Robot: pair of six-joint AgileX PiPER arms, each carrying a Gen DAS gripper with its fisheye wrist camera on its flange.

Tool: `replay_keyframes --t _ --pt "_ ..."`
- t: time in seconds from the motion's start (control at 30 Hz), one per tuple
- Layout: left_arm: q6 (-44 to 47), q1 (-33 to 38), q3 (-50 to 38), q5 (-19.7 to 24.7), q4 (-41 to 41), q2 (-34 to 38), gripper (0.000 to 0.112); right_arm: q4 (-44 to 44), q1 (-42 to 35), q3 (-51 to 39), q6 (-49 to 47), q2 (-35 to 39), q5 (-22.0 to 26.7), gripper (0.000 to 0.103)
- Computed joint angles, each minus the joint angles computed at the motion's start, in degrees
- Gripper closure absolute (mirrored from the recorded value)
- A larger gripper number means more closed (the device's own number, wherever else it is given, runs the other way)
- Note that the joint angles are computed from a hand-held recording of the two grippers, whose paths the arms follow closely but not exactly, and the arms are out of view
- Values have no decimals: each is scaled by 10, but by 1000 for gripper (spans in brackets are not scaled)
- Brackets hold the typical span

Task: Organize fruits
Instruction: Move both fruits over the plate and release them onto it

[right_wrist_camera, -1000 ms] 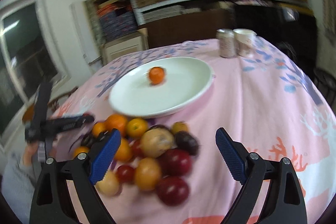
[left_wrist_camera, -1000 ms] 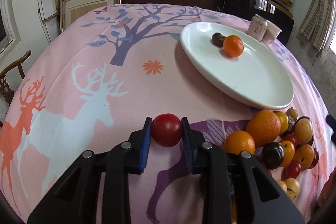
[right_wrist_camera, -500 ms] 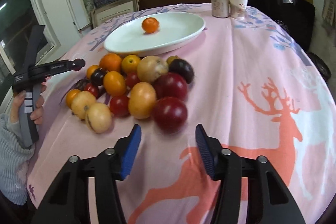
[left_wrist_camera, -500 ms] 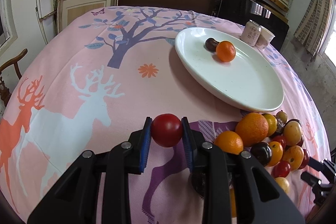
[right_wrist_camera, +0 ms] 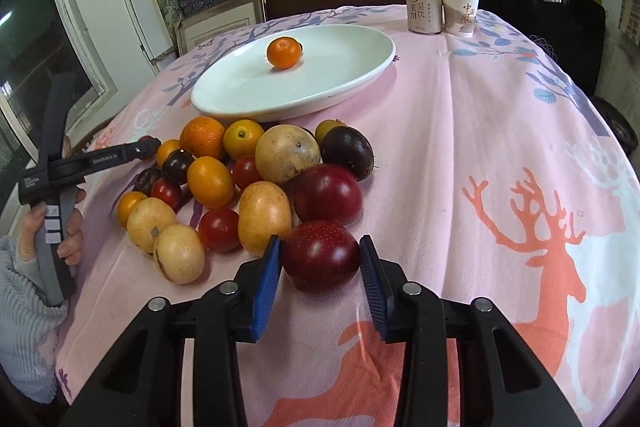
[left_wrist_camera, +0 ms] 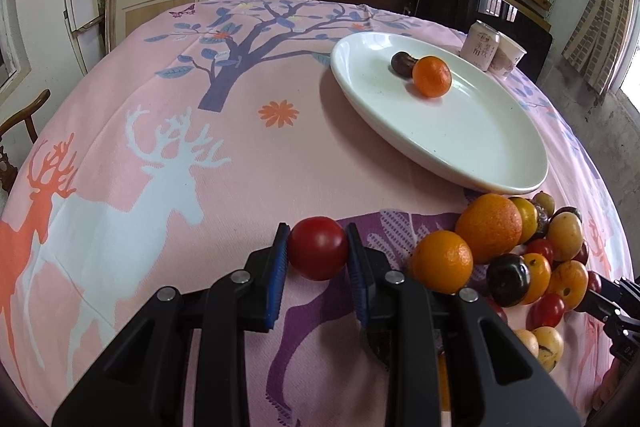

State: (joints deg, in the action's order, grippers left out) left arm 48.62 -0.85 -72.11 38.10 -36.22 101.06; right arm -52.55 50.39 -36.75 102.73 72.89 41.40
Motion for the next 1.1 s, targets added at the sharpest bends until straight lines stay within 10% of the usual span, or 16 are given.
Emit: replay_keyframes --t 0.23,0.57,0.83,1.1 --pt "0 -9 -19 19 -23 -19 85 -15 -4 7 2 -63 49 63" --pt "-165 -122 -191 38 94 75 84 140 -274 -195 -305 93 -164 63" --pt "-122 -141 -158 -32 86 76 35 63 -309 -180 -249 129 -241 40" --pt "-89 -113 -126 -30 38 46 21 -30 -320 -137 -124 90 -253 32"
